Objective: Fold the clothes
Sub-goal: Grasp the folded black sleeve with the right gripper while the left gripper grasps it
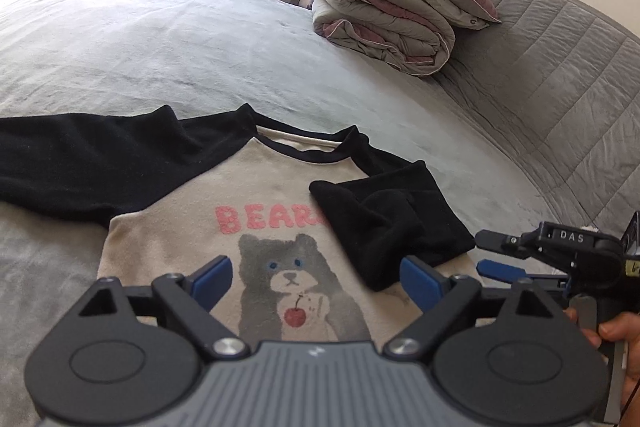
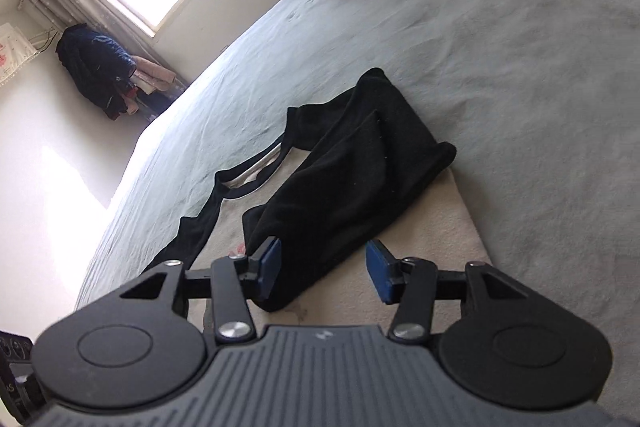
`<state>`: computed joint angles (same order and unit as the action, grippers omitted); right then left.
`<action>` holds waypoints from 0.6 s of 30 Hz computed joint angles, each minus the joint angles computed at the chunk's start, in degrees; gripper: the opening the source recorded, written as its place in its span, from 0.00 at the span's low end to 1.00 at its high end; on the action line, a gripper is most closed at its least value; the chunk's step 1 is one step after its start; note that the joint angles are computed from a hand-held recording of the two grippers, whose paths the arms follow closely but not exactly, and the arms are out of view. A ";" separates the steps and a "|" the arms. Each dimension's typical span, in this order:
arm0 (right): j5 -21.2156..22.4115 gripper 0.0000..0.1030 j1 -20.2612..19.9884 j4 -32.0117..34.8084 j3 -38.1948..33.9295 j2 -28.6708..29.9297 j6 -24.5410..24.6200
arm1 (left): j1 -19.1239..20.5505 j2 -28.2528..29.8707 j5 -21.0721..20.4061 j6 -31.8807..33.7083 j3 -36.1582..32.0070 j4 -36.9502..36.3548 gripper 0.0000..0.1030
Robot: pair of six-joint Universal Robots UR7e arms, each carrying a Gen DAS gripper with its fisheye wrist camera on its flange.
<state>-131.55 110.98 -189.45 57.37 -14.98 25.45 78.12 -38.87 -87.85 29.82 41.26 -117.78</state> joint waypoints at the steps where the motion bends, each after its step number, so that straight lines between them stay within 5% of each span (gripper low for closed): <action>1: 0.37 0.50 -0.32 -1.90 1.01 -0.83 0.40 | -0.42 -0.56 -0.13 0.49 1.51 -0.97 0.84; 9: 9.58 0.45 -3.57 -10.34 7.73 -5.83 8.66 | -5.79 0.50 3.10 7.93 8.95 -8.07 0.75; 18: 11.92 0.43 -4.97 -13.45 12.64 -9.01 16.72 | -9.24 8.22 4.20 2.02 3.40 -2.87 0.35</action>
